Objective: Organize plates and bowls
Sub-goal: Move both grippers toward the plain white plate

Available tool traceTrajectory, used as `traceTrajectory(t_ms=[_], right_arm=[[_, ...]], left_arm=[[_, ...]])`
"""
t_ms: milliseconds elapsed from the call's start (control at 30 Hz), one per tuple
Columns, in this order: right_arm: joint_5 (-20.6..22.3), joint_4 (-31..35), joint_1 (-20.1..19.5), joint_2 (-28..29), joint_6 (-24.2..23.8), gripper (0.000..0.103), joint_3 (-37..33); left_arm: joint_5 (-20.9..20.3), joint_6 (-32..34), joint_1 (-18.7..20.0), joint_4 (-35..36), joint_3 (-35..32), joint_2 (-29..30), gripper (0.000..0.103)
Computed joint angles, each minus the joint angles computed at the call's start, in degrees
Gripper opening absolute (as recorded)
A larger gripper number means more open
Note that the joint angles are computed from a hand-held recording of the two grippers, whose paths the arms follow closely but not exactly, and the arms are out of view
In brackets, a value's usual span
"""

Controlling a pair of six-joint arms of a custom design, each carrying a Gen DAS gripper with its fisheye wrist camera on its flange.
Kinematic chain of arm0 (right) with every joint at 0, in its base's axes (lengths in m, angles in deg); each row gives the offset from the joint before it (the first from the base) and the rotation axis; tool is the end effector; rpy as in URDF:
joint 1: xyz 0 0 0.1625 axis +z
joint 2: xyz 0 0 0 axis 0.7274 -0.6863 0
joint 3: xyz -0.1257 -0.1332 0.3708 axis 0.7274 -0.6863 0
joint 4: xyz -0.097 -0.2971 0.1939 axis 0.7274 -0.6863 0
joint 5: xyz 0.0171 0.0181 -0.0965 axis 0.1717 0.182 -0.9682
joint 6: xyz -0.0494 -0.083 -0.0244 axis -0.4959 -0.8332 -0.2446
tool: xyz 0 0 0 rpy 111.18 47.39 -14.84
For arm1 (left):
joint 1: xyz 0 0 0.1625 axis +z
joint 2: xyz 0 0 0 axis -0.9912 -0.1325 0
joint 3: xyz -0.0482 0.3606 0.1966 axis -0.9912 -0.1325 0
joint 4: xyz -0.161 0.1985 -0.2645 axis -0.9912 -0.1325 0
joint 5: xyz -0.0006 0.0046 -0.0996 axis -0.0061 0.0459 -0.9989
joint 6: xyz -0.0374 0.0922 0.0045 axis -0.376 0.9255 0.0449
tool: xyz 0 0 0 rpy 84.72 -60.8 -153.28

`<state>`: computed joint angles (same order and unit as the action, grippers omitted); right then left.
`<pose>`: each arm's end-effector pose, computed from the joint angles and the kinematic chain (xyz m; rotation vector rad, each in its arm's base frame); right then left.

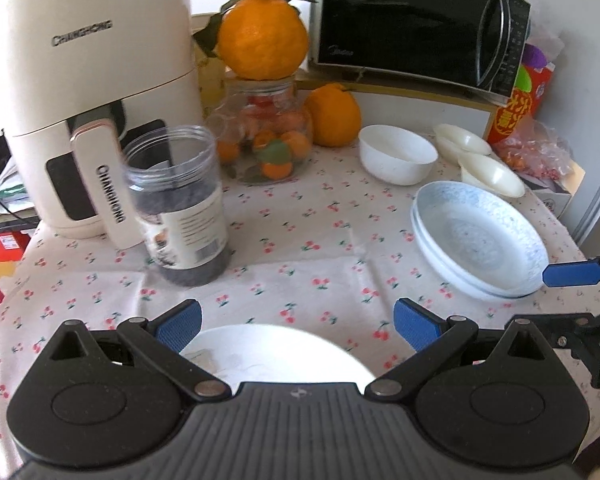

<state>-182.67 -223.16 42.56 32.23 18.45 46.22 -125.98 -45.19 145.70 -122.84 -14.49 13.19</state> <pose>0.0978 -0.7389 0.1313 0.6203 -2.5055 0.8001 -0.1606 -0.7575 0.0097 0.6085 2.3170 -0.8646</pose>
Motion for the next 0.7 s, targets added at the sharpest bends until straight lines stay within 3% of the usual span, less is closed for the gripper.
traceTrajectory(t_ms=[167, 367, 700], right_arm=[[1.1, 0.8, 0.2, 0.5, -0.5, 0.096, 0.6], [3.9, 3.7, -0.1, 1.2, 3.1, 0.096, 0.5], [5.9, 5.0, 0.3, 3.0, 4.8, 0.096, 1.1]], left_arm=[[0.8, 0.5, 0.5, -1.1, 3.0, -1.8, 0.102], [0.8, 0.8, 1.6, -1.8, 6.5, -4.3, 0.102], [-0.4, -2.9, 3.1, 3.9, 11.6, -9.3, 0.092]])
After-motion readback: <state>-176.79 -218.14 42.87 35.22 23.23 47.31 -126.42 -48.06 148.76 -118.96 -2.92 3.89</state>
